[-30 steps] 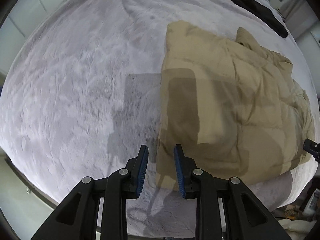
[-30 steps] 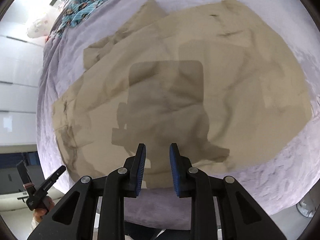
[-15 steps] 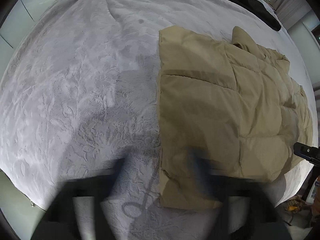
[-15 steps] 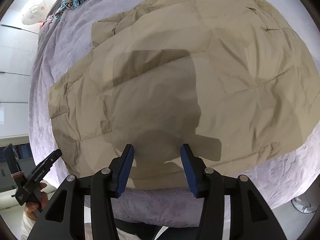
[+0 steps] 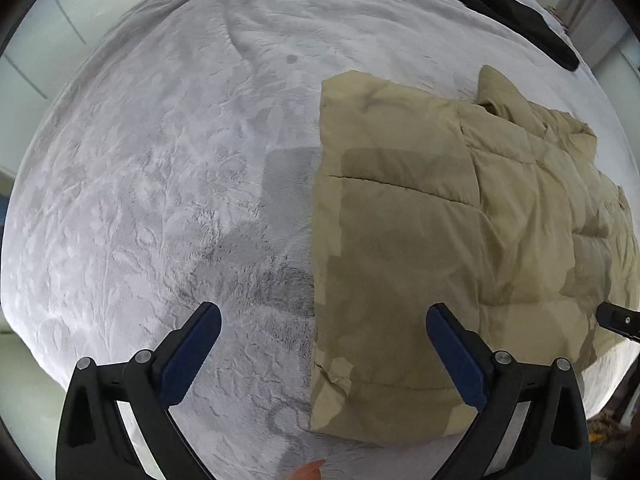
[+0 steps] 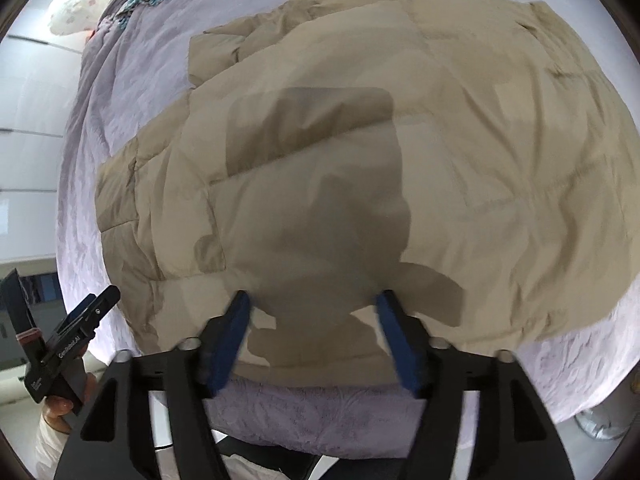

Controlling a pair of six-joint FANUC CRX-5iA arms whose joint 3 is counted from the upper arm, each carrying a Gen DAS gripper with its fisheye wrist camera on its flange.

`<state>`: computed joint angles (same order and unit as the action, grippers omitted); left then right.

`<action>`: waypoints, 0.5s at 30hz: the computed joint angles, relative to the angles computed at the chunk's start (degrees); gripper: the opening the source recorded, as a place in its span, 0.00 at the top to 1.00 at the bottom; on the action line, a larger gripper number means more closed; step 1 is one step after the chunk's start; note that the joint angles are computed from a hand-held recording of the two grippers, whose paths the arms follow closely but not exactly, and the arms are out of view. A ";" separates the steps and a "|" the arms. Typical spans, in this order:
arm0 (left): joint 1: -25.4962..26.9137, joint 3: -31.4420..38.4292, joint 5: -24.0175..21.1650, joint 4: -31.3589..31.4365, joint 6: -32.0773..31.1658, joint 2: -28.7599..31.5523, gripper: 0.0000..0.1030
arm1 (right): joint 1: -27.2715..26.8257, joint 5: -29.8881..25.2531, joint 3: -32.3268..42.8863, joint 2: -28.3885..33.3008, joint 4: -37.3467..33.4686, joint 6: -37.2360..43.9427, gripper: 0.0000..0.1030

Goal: Fold large clothes

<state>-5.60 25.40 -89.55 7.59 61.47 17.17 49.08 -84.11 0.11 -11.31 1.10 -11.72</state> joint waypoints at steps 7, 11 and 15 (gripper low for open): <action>-0.86 -0.39 0.67 -2.43 2.49 0.01 0.00 | -0.20 2.10 -0.38 0.62 1.54 5.00 0.02; -1.33 -0.52 1.29 -3.26 2.32 0.31 0.00 | 0.31 1.56 0.09 1.58 2.34 5.68 0.00; -1.01 -0.30 0.07 -1.94 1.92 1.22 0.00 | -1.09 0.89 1.03 2.34 -0.19 7.63 0.00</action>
<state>-6.61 25.10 -89.48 5.66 63.39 18.38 47.99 -83.22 1.14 -8.96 0.90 -4.09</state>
